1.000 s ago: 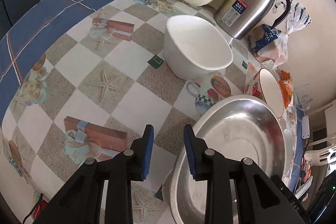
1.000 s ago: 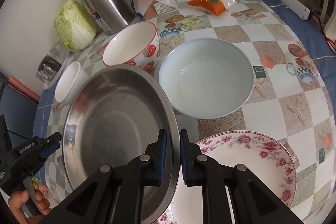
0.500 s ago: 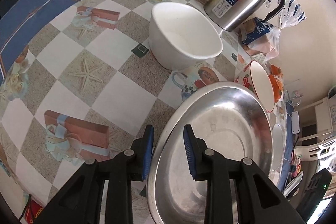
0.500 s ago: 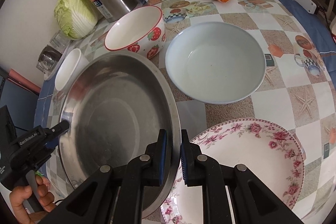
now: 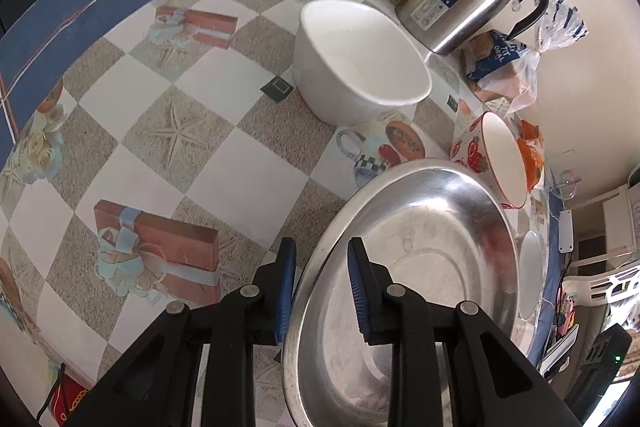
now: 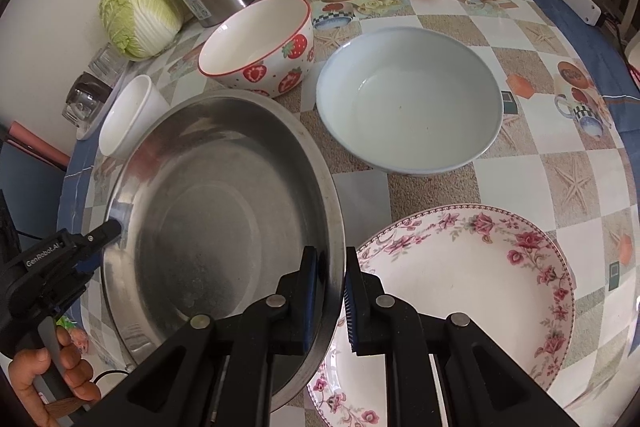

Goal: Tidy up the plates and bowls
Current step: 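Lift the steel basin with both grippers and carry it over the square white plate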

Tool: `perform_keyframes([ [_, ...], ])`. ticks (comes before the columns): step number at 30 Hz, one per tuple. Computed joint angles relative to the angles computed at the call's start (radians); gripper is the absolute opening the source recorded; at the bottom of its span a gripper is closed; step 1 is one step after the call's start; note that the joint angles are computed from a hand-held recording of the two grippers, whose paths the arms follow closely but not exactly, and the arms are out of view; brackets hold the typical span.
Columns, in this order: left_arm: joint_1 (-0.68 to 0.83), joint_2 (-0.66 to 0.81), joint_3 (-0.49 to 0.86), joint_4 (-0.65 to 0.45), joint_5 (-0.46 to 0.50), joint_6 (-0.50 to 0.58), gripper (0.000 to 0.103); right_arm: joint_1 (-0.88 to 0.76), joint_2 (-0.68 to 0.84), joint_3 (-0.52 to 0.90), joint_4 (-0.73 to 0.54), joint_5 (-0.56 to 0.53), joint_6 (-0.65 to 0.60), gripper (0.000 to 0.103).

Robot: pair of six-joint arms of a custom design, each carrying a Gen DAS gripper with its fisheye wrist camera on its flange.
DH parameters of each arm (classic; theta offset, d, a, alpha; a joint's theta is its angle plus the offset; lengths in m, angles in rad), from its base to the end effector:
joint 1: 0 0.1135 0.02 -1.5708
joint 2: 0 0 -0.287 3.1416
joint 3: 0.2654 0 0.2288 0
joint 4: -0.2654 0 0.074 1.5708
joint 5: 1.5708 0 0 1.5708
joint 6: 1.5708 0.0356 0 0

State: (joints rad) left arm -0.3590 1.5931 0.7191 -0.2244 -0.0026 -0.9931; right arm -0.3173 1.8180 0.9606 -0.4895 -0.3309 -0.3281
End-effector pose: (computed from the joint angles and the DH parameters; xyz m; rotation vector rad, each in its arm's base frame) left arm 0.2472 -0.0927 0.1720 -0.8558 2.6054 -0.4102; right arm 0.2924 -0.0839 0.1591 -0.0678 2.8056 0.3443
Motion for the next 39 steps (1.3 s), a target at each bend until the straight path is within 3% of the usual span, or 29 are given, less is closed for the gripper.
perform_keyframes([
  [34, -0.018, -0.004, 0.023, -0.036, -0.059, 0.001, 0.027, 0.004, 0.013, 0.006, -0.002, -0.001, -0.002, 0.015],
  [38, -0.027, -0.014, 0.044, -0.079, -0.085, 0.006, 0.028, -0.002, 0.005, 0.008, -0.005, 0.006, -0.002, 0.036],
  [39, -0.033, -0.020, 0.051, -0.094, -0.098, 0.008, 0.028, -0.005, -0.002, 0.009, -0.008, 0.006, -0.004, 0.038],
])
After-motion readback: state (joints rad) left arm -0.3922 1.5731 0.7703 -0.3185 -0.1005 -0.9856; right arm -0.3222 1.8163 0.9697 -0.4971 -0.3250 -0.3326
